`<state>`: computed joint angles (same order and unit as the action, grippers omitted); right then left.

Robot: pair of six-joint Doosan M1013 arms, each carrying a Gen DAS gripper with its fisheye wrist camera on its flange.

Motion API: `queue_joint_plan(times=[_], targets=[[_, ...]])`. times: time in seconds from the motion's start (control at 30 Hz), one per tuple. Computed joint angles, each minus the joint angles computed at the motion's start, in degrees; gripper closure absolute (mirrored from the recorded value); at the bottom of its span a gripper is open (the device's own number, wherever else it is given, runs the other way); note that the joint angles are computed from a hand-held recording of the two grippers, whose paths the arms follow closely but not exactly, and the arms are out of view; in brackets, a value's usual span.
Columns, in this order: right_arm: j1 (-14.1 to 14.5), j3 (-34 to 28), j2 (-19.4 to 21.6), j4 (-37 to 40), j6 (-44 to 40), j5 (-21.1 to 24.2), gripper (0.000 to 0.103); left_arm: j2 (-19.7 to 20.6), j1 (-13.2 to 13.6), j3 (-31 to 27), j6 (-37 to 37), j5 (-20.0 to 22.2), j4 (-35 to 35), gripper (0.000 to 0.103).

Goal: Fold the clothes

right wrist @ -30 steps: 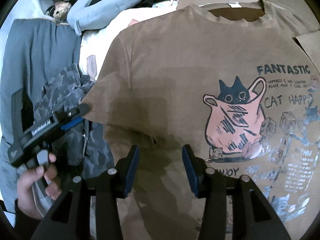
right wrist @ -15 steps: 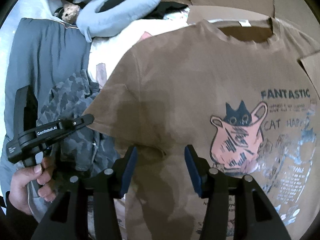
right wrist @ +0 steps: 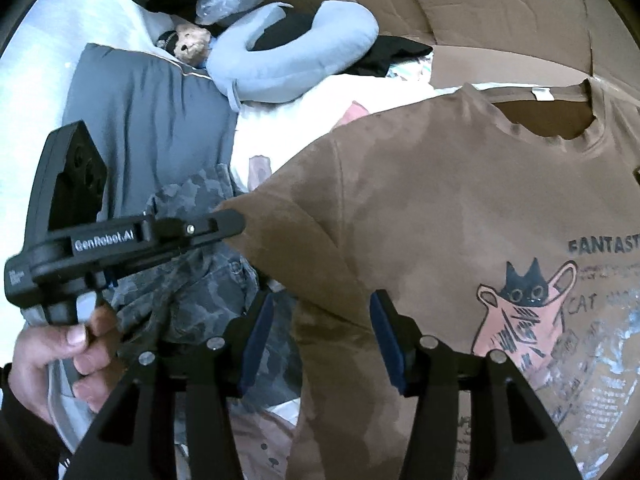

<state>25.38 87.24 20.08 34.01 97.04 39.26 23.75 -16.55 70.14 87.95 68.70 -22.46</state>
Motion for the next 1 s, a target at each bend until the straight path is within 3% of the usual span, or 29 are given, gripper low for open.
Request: queue_joint_plan(times=[0.2,0.47,0.63,0.7,0.77,0.8,0.93,0.97,1.0], targets=[[-0.15,1.63,-0.41,3.01,-1.08,-3.77,0.044,0.85,-0.43,-2.3,0.79,1.9,-0.5,0.099],[0.44,-1.75,1.57,3.77,-3.8,-3.13,0.044,1.62,-1.18,-4.09,1.38,3.43,-1.87,0.099],[1.01,-4.95,3.63,0.14,-3.15,-1.51,0.044,2.0,-1.83,-4.8,2.07,3.92,-2.62,0.1],[0.6,-5.37,4.27,2.16,-4.11,-1.01,0.052,2.19,-1.96,-4.95,1.92,3.77,-2.61,0.099],[0.2,-5.57,4.69,3.58,-4.27,-0.53,0.087,2.54,-1.97,-5.42,1.65,4.13,-2.54,0.099],[0.02,-5.74,4.91,3.8,-3.82,-0.08,0.095,2.79,-1.96,-5.8,1.4,4.49,-2.45,0.099],[-0.56,-5.2,4.85,6.59,-4.63,-0.3,0.099,3.7,-2.07,-7.59,-0.11,5.85,0.63,0.098],[-0.67,-5.11,4.85,7.23,-4.93,-0.26,0.099,3.8,-1.91,-7.64,0.07,5.62,0.62,0.091],[-0.66,-5.19,4.84,6.89,-4.73,-0.1,0.099,3.96,-1.89,-7.83,0.11,5.39,1.65,0.077]])
